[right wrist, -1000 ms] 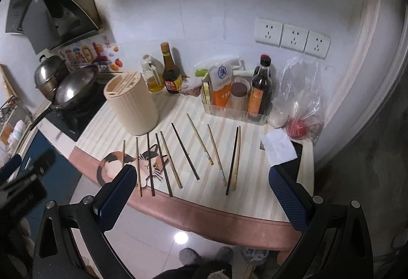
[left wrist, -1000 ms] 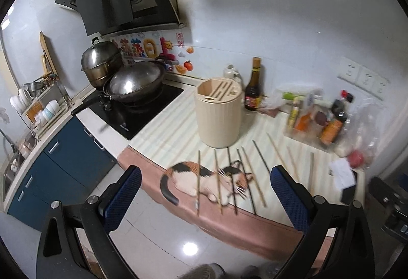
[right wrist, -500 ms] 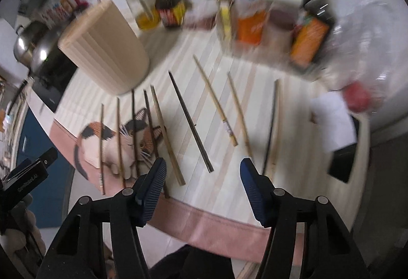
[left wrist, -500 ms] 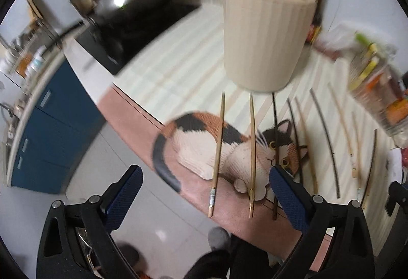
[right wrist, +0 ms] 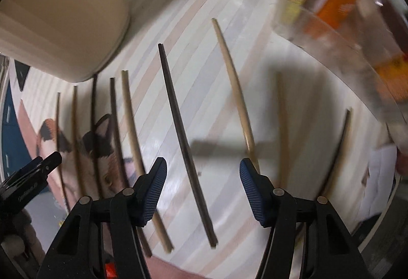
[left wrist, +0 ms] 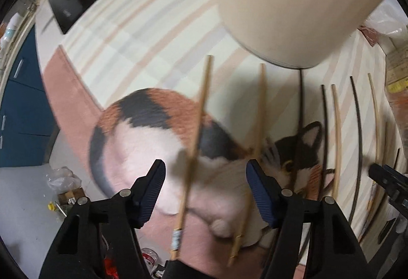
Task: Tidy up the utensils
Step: 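Grasp a light wooden chopstick with the left tool while the right tool grasps a dark chopstick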
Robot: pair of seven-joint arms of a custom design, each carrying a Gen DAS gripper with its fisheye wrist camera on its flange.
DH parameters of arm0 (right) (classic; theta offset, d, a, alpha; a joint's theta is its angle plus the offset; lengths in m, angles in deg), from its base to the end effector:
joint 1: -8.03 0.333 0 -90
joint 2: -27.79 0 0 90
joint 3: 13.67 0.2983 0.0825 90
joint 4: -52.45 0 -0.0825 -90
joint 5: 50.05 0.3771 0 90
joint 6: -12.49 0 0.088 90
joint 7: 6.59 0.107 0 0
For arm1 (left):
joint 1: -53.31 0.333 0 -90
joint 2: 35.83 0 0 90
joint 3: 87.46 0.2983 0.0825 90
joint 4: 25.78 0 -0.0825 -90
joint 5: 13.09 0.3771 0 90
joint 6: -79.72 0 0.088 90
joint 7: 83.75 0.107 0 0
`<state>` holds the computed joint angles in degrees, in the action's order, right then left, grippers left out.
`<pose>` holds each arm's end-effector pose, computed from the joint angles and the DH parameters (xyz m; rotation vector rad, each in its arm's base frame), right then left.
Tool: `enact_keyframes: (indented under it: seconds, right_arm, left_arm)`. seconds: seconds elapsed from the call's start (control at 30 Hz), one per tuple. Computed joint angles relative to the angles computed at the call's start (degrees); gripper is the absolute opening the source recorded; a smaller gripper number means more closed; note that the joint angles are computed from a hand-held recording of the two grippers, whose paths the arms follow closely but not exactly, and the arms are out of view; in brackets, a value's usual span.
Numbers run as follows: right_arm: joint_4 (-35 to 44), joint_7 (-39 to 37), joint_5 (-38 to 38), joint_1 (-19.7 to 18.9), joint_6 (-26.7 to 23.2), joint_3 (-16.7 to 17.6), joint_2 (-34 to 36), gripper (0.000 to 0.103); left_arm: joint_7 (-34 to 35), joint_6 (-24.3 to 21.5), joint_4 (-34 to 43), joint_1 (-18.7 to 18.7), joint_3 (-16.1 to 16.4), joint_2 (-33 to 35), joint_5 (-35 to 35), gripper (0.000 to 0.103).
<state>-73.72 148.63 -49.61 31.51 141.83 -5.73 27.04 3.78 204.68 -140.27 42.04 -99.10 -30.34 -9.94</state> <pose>0.4511 0.2759 0.3802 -1.4415 2.7147 0.0127 0.5315 -0.2203 0.4072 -1.7158 2.5452 -0.0934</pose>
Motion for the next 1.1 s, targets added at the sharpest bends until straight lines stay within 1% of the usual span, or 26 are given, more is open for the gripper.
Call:
enact_keyframes:
  seconds: [0.07,0.1,0.13,0.2,0.27,0.3,0.33,0.37,0.4,0.43,0.53,0.63,0.77,0.83,0.9,0.93,1.03,1.07,1.1]
  right_arm:
    - [1.4,-2.0,0.5,-0.3,0.0,-0.4,2.2,0.056]
    - [2.2,-3.1,0.6,-0.5,-0.3,-0.5,3.3,0.056]
    - [2.7,-3.8,0.7,-0.5,-0.3,-0.7,4.0,0.053]
    - [4.6,-4.8,-0.2,-0.4,-1.1,-0.8,5.8,0.050]
    - [7.1,-5.3,-1.7,-0.1,-3.5,-0.8,7.5,0.043]
    - [8.1,-4.8,-2.8,0.3,-4.8,-0.9,8.1,0.039]
    - [9.0,-4.6,-3.4,0.5,-5.9,-0.9,8.5,0.032]
    - [9.1,-4.3,-3.9,0.7,-5.8,-0.9,8.5,0.018]
    - [9.2,-4.1,-3.6,0.8,-6.0,-0.9,8.5,0.009]
    - [9.1,-3.9,-3.3,0.9,-5.7,-0.9,8.5,0.006]
    - [7.4,-3.3,-0.5,1.1,-5.1,-0.4,7.0,0.006]
    - [4.9,-1.1,1.7,2.2,-4.0,0.6,5.4,0.006]
    - [2.1,1.8,5.2,3.6,-3.2,1.7,3.1,0.006]
    - [1.1,3.1,6.9,4.2,-2.1,2.2,2.6,0.006]
    - [-0.6,4.4,7.5,4.9,-1.1,2.6,1.8,0.006]
    - [-0.9,4.9,7.7,5.1,-1.0,2.7,1.6,0.006]
    - [-0.5,5.2,8.5,5.3,-0.6,2.6,2.5,0.006]
    - [-0.2,4.9,9.0,5.2,-0.8,2.5,2.8,0.006]
    - [0.3,4.3,9.2,5.0,-1.6,2.2,3.0,0.006]
  left_arm:
    - [0.2,0.0,0.7,-0.6,-0.6,1.0,-0.2,0.063]
    - [0.3,0.0,0.9,-0.9,-0.7,1.2,0.1,0.057]
    - [0.4,0.1,1.0,-1.3,-0.9,1.6,0.7,0.044]
    - [0.3,-0.8,1.8,-2.0,-1.1,2.6,1.7,0.035]
    - [0.1,0.2,1.2,-2.4,-1.2,2.2,2.3,0.028]
    - [0.5,0.1,1.2,-2.6,-1.3,2.3,2.7,0.017]
    - [1.2,0.1,1.2,-2.6,-1.3,2.3,2.0,0.006]
    - [0.9,-0.3,1.4,-2.8,-1.3,2.4,2.7,0.005]
    - [0.7,-0.1,1.1,-2.9,-1.3,2.2,3.2,0.005]
    - [0.7,-0.3,1.6,-3.0,-1.2,2.3,3.7,0.005]
    - [0.7,-0.2,0.4,-3.0,-1.2,1.2,3.9,0.004]
    - [1.4,-1.5,-0.5,-3.0,-1.3,-0.3,3.0,0.004]
    - [5.1,-0.9,-8.0,-2.1,-1.0,-6.1,-0.2,0.004]
    - [6.5,-0.8,-9.1,-2.0,-1.0,-7.2,-0.6,0.004]
    - [7.1,-0.3,-9.5,-2.0,-1.0,-7.2,-0.4,0.005]
    - [7.5,0.6,-10.1,-2.0,-1.0,-6.9,-0.5,0.005]
    - [8.6,-0.5,-8.1,-2.0,-1.1,-5.5,-0.7,0.005]
    - [8.1,-1.0,-6.3,-2.2,-1.3,-3.9,-0.1,0.005]
    - [8.2,-1.4,-5.9,-2.2,-1.3,-3.8,-0.2,0.005]
